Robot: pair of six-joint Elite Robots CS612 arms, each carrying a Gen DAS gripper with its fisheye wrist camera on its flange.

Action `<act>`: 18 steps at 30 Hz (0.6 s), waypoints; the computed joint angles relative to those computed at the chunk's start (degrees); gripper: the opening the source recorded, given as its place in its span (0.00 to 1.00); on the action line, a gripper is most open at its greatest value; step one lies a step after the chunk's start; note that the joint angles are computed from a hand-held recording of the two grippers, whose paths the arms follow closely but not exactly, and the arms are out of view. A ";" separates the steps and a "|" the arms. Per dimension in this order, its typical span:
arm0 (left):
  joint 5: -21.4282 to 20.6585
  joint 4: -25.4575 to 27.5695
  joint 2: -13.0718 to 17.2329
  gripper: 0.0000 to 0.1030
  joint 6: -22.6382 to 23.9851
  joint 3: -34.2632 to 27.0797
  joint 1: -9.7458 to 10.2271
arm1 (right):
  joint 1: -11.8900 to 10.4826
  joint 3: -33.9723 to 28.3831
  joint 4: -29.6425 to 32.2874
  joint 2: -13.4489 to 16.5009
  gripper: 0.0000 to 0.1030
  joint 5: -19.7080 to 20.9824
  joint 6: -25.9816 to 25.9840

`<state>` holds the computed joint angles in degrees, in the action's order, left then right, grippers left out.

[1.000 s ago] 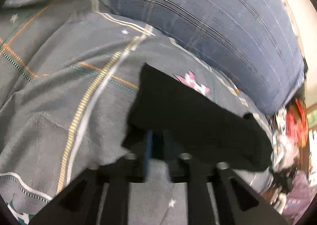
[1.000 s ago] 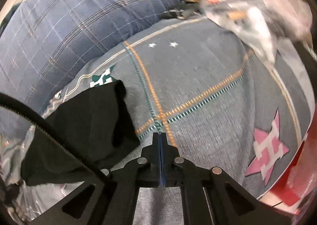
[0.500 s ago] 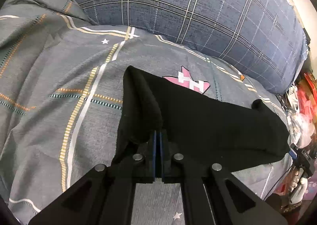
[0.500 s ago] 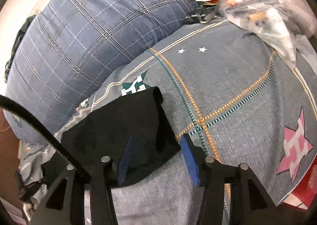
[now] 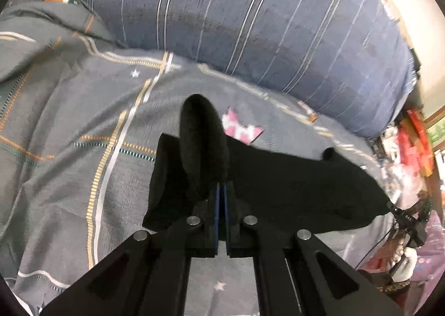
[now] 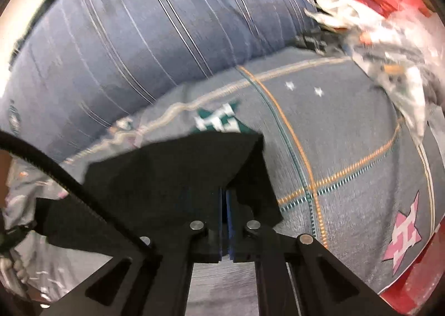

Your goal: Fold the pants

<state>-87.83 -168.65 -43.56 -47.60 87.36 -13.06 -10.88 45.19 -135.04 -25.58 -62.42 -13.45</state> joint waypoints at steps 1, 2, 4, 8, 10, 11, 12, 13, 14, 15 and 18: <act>0.28 -0.78 -0.57 0.02 -0.06 0.69 -0.15 | -0.48 0.61 -0.44 -0.62 0.03 1.84 0.42; 0.50 -1.48 -1.04 0.02 -0.16 1.37 -0.29 | -0.75 1.00 -0.75 -0.93 0.03 2.72 0.71; 1.23 -1.25 -1.83 0.02 -0.54 2.67 -0.56 | -1.37 2.26 -1.75 -1.62 0.03 3.42 1.46; 1.68 3.87 -1.35 0.02 -2.25 3.33 -0.22 | -1.39 2.37 -0.85 -1.05 0.03 -1.58 2.58; 0.10 6.41 -0.46 0.02 -4.10 2.93 0.37 | -1.51 1.65 0.78 -0.32 0.03 -1.58 4.10; -0.57 6.55 -0.19 0.02 -4.72 2.92 0.54 | -1.46 1.51 0.62 -0.09 0.05 -2.17 5.20; -1.62 5.89 0.04 0.02 -5.54 3.13 0.84 | -1.43 1.64 -0.16 0.01 0.07 -2.56 6.47; -1.77 5.35 0.08 0.02 -6.00 3.29 0.92 | -1.50 2.33 -1.54 -0.17 0.08 -2.43 8.03; -1.51 4.55 0.01 0.02 -6.24 3.58 0.94 | -1.59 3.02 -2.07 -0.48 0.23 -1.95 8.97; -1.03 4.39 -0.10 0.03 -6.21 3.69 0.84 | -1.70 4.00 -2.42 -1.00 0.44 -1.24 9.60; 2.91 5.48 -1.08 0.03 -5.91 4.44 0.19 | -1.75 9.56 -8.20 -3.68 0.53 0.34 10.37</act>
<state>-84.92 -163.16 -44.64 -53.51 91.80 -12.87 -12.63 54.75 -143.24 -29.26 -62.08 -3.08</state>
